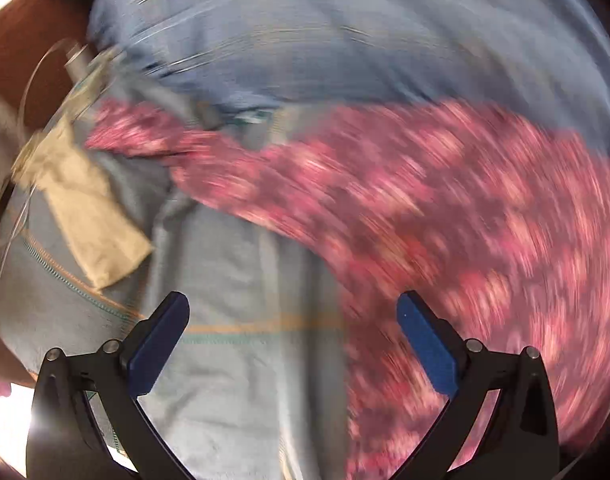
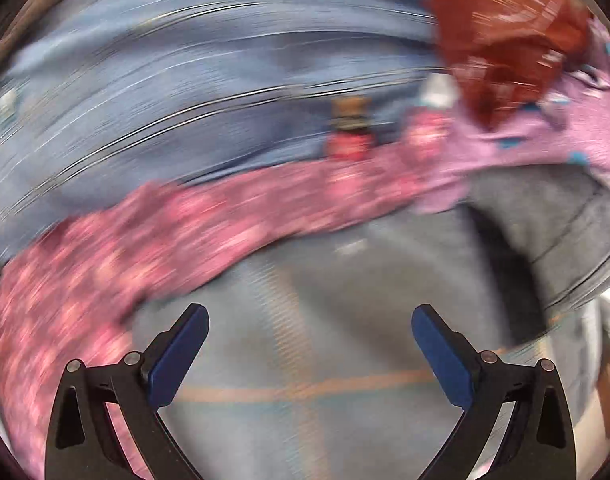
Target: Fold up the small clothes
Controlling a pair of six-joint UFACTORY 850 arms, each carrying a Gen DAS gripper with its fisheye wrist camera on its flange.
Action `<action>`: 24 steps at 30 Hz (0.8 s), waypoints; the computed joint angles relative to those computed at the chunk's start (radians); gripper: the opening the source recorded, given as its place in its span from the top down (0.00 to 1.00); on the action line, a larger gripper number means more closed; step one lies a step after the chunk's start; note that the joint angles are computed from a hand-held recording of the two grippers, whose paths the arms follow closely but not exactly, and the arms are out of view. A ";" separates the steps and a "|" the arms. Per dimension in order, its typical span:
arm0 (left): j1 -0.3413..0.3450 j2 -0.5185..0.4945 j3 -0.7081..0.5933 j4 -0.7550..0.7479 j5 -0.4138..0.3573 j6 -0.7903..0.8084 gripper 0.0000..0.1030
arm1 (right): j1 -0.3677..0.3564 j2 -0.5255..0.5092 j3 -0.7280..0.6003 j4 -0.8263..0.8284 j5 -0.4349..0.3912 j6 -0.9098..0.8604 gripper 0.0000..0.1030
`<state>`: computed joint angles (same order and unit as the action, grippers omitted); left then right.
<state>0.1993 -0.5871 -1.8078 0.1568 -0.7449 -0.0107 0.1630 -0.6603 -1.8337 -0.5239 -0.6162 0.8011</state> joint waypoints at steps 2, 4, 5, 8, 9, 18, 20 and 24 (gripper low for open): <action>0.040 -0.081 -0.135 -0.095 -0.074 -0.026 0.00 | -0.041 -0.027 -0.042 0.044 0.004 -0.023 0.02; 0.070 -0.166 -0.258 -0.142 -0.138 -0.087 0.00 | -0.077 -0.055 -0.085 0.114 0.001 -0.052 0.02; 0.076 -0.205 -0.311 -0.146 -0.175 -0.104 0.00 | -0.097 -0.070 -0.106 0.159 0.006 -0.066 0.02; 0.089 -0.321 -0.463 -0.197 -0.292 -0.126 0.00 | -0.141 -0.096 -0.141 0.251 0.031 -0.069 0.02; 0.092 -0.348 -0.494 -0.217 -0.319 -0.128 0.00 | -0.148 -0.106 -0.155 0.254 0.029 -0.059 0.02; 0.095 -0.587 -0.823 -0.302 -0.488 -0.231 0.00 | -0.193 -0.323 -0.467 0.393 -0.067 -0.093 0.13; 0.095 -0.596 -0.829 -0.329 -0.484 -0.239 0.00 | -0.198 -0.385 -0.554 0.448 -0.101 -0.104 0.26; 0.082 -0.598 -0.838 -0.318 -0.468 -0.235 0.27 | -0.204 -0.411 -0.584 0.535 -0.099 -0.165 0.78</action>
<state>0.2814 -1.1851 -2.6455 -0.1613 -1.2125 -0.2462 -0.0412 -1.0718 -2.4179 0.0108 -0.7153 0.6362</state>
